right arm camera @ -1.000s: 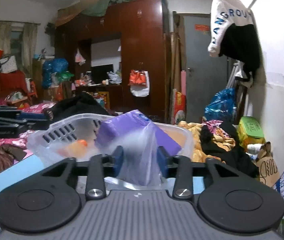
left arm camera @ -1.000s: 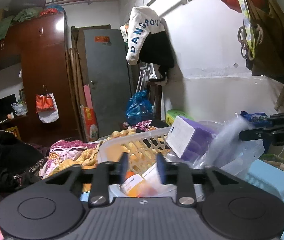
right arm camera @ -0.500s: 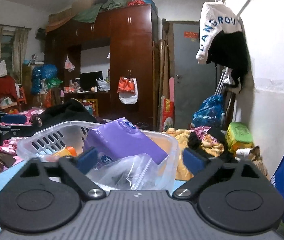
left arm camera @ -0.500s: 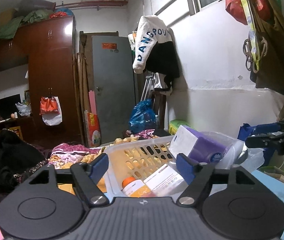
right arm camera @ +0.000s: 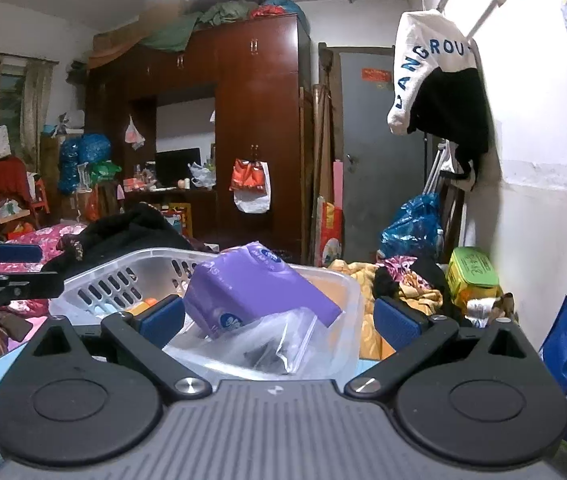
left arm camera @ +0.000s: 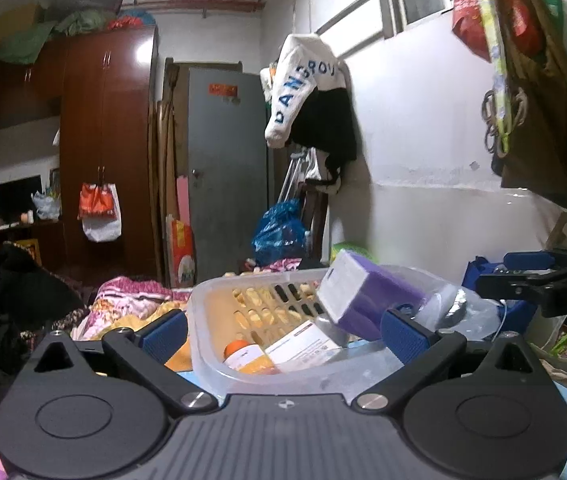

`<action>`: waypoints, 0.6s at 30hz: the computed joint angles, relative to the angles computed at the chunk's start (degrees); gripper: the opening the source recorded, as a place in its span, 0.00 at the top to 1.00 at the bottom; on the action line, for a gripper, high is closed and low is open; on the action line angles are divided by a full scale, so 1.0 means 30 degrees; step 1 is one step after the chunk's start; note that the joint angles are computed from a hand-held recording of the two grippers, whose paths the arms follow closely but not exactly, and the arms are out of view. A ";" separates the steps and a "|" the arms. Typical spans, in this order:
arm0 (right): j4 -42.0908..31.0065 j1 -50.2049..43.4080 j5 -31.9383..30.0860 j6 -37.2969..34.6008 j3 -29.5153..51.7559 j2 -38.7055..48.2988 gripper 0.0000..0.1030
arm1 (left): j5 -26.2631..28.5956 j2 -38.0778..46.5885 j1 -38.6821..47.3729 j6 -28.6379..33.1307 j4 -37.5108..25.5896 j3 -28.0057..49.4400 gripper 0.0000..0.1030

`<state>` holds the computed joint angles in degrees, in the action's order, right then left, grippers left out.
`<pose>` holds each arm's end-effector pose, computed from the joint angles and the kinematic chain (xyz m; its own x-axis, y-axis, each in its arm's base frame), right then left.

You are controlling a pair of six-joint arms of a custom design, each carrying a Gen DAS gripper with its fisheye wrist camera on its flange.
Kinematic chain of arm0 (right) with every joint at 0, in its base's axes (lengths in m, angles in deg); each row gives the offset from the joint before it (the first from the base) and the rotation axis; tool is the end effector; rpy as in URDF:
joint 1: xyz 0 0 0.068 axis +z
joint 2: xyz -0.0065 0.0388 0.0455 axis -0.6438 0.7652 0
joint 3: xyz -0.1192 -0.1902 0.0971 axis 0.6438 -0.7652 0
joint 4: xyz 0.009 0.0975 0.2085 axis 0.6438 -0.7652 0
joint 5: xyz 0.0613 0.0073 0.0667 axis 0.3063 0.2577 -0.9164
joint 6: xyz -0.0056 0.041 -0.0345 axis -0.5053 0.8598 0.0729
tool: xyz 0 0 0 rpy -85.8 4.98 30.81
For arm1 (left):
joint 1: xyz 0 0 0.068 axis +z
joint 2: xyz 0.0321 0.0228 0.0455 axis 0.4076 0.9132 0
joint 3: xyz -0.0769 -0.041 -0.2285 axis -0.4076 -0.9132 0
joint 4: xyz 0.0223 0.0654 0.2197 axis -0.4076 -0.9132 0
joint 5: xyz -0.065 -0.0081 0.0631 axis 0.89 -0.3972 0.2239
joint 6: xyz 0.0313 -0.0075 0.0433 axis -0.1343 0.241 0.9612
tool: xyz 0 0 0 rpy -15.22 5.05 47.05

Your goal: Organize objects

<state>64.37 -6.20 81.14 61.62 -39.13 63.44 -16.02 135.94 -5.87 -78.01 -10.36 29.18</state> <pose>0.2543 0.1696 0.2070 -0.2080 -0.1426 -0.9677 -0.5347 0.8450 -0.0096 0.1938 -0.0937 0.2315 -0.2194 0.0328 -0.9751 0.0684 0.9975 0.0182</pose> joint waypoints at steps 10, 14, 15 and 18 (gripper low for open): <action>-0.2337 0.3310 0.5744 0.2594 -0.3458 -0.4170 0.00 | -0.4909 -0.2416 -0.4962 -0.3148 -0.4517 -0.0170 0.00; -0.3288 0.4838 0.4658 0.3900 -0.7409 -0.9518 0.00 | -1.0837 -0.3660 -1.1208 -0.7290 -0.7868 -0.0662 0.00; -0.3096 0.5599 0.5203 0.4048 -0.8266 -1.0588 0.00 | -1.2679 -0.3225 -1.3161 -0.8716 -0.9017 -0.0422 0.00; -0.3003 0.7930 0.7649 0.4374 -0.9765 -1.2689 0.00 | -1.5724 -0.0182 -1.6474 -1.3547 -1.3645 0.1768 0.00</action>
